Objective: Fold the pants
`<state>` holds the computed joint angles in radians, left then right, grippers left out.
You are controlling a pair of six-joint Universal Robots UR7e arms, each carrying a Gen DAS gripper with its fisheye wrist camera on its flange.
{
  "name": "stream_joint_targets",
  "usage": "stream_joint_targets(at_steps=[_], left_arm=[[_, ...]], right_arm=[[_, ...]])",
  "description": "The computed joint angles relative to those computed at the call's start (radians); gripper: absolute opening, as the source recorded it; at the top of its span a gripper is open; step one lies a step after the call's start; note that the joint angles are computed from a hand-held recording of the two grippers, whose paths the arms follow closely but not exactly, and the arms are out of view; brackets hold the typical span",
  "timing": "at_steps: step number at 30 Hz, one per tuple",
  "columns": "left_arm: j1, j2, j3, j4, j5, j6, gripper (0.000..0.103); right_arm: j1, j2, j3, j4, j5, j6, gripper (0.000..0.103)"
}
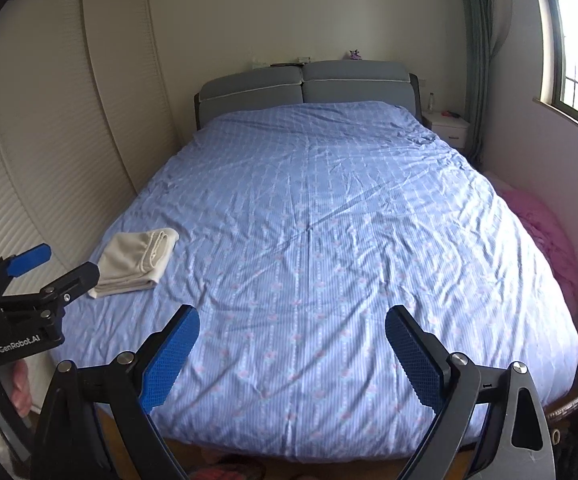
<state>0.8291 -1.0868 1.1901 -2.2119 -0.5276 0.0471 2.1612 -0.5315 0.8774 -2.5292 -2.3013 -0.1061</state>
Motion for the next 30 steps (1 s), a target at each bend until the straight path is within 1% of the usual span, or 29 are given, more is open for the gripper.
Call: stream_joint_targets(at_steps=[4,9,13,18,22,27,30], left_arm=[[-0.033,-0.024,0.039,0.018,-0.001,-0.05,0.103],[-0.058,-0.037,0.058,0.044,0.0,-0.083,0.103],[-0.072,-0.042,0.07,0.045,0.012,-0.087,0.103],[-0.08,-0.051,0.072,0.058,-0.008,-0.103,0.103],[-0.084,-0.054,0.069,0.065,-0.006,-0.128,0.103],[-0.089,-0.057,0.077,0.045,-0.004,-0.112,0.103],[-0.091,-0.057,0.08,0.035,-0.018,-0.105,0.103]], right_arm=[[0.002,-0.069,0.105,-0.057,0.0,0.006,0.095],[0.007,-0.119,0.18,-0.096,-0.007,0.008,0.095],[0.012,-0.131,0.199,-0.122,-0.015,-0.008,0.095],[0.017,-0.146,0.223,-0.149,-0.019,-0.016,0.095],[0.021,-0.149,0.232,-0.166,-0.016,-0.028,0.095],[0.025,-0.151,0.239,-0.181,-0.025,-0.042,0.095],[0.027,-0.151,0.238,-0.183,-0.029,-0.041,0.095]])
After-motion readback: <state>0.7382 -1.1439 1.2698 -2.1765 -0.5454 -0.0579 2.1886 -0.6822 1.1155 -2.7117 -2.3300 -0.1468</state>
